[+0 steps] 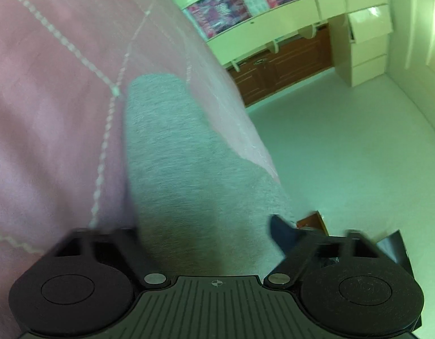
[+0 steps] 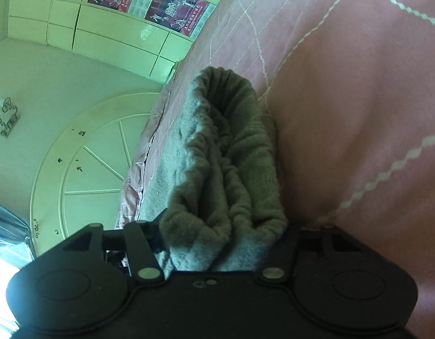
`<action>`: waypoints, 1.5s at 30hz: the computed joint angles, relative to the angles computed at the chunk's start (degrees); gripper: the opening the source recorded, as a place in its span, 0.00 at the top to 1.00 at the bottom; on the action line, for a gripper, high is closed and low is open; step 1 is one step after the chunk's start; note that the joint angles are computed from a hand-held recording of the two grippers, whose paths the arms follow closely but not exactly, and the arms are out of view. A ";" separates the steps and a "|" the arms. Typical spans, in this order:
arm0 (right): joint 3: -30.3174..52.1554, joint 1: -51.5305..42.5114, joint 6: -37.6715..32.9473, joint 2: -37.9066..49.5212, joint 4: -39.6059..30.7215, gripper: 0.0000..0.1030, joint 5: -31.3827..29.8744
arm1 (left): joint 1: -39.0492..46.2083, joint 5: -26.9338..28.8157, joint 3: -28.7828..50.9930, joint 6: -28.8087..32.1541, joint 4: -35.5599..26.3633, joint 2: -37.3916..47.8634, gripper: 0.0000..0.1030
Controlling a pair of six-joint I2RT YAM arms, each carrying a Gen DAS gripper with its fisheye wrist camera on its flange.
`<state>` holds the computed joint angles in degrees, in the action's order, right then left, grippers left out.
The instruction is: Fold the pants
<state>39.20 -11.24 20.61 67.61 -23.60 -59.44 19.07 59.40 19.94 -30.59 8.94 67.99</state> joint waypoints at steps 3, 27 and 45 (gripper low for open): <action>-1.74 -0.54 4.14 -2.43 4.36 0.55 -2.51 | 0.34 1.20 -2.59 -6.79 10.54 4.56 0.67; 19.09 10.57 22.68 32.83 37.46 0.39 14.36 | 2.02 -6.86 30.02 -21.65 39.58 47.72 0.62; 10.62 15.41 8.97 15.80 26.53 0.17 35.00 | -0.28 -32.22 16.33 34.61 -17.04 1.64 0.13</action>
<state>49.81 4.17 29.59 83.41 2.93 -24.44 18.79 27.18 36.26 4.02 -8.10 69.63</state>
